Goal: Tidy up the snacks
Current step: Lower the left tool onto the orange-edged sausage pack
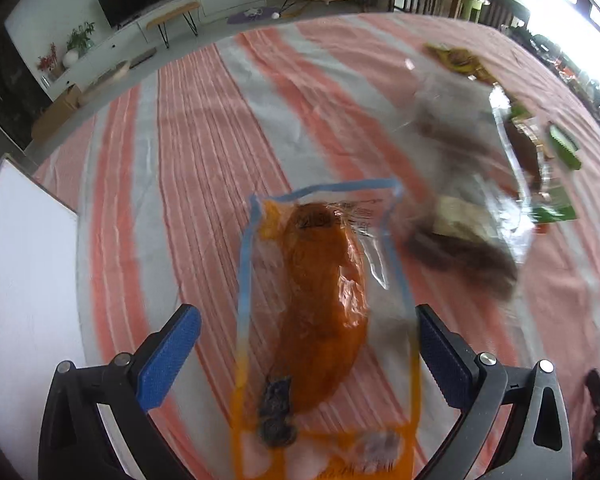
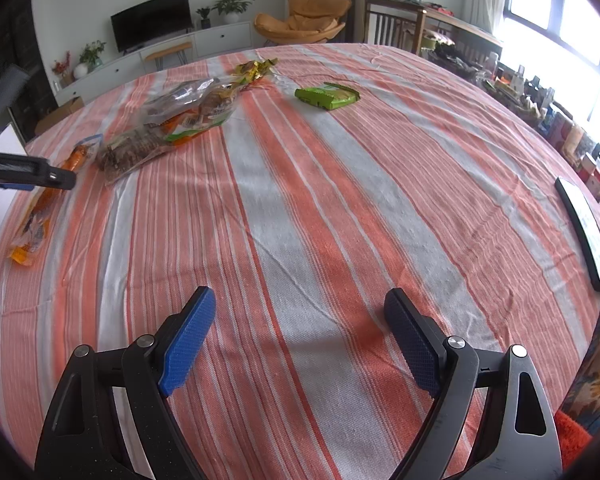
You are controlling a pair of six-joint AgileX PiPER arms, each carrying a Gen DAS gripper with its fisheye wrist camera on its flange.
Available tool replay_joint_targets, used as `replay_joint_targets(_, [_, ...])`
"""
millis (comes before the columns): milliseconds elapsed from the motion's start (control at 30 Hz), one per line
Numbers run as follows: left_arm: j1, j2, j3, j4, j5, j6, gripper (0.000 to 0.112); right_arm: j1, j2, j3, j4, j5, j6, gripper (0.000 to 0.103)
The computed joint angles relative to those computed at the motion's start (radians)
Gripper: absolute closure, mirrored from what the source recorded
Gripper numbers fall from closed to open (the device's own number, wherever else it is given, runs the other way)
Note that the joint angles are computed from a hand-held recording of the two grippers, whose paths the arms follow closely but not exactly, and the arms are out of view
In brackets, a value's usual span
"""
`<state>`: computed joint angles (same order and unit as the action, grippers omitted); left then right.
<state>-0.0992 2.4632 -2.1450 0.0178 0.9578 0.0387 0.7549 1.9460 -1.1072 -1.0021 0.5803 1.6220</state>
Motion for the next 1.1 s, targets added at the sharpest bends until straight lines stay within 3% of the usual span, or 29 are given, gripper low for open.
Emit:
replay_joint_targets(67, [0.030,0.000,0.010,-0.070,-0.024,0.014,0.009,0.000,0.000,0.000,0.000,0.000,0.000,0.014])
replay_joint_targets(300, [0.033,-0.020,0.062,-0.065,-0.079,0.011,0.009,0.000,0.001,-0.001,0.001,0.000,-0.001,0.014])
replay_joint_targets(400, [0.033,-0.068,0.159,-0.068,-0.143,0.009,0.014,-0.001,0.001,-0.002,0.001,0.000,-0.001,0.014])
replay_joint_targets(433, [0.032,-0.108,0.235,-0.073,-0.200,0.015,0.030,0.000,0.001,-0.002,0.001,0.000,-0.001,0.014])
replay_joint_targets(500, [0.016,-0.162,0.329,-0.036,-0.258,-0.039,0.040,-0.001,0.001,-0.002,0.001,0.000,-0.001,0.014])
replay_joint_targets(667, [-0.075,-0.381,0.726,0.188,-0.424,-0.404,0.043,-0.001,0.001,-0.001,0.001,-0.001,-0.002,0.014])
replay_joint_targets(767, [-0.152,-0.501,0.938,0.281,-0.488,-0.589,0.036,-0.001,0.001,-0.001,0.001,-0.001,-0.002,0.014])
replay_joint_targets(833, [-0.193,-0.561,1.044,0.257,-0.535,-0.610,0.018,-0.001,0.001,-0.002,0.001,0.000,-0.001,0.014])
replay_joint_targets(900, [-0.216,-0.573,1.073,0.215,-0.560,-0.544,0.010,-0.001,0.001,-0.002,0.001,0.000,-0.001,0.014])
replay_joint_targets(1033, [-0.225,-0.558,1.088,0.320,-0.622,-0.603,0.009,-0.002,0.001,-0.001,0.000,-0.003,-0.002,0.014])
replay_joint_targets(1100, [-0.218,-0.558,1.114,0.448,-0.681,-0.731,0.009,-0.001,0.001,-0.002,0.001,-0.001,-0.002,0.014])
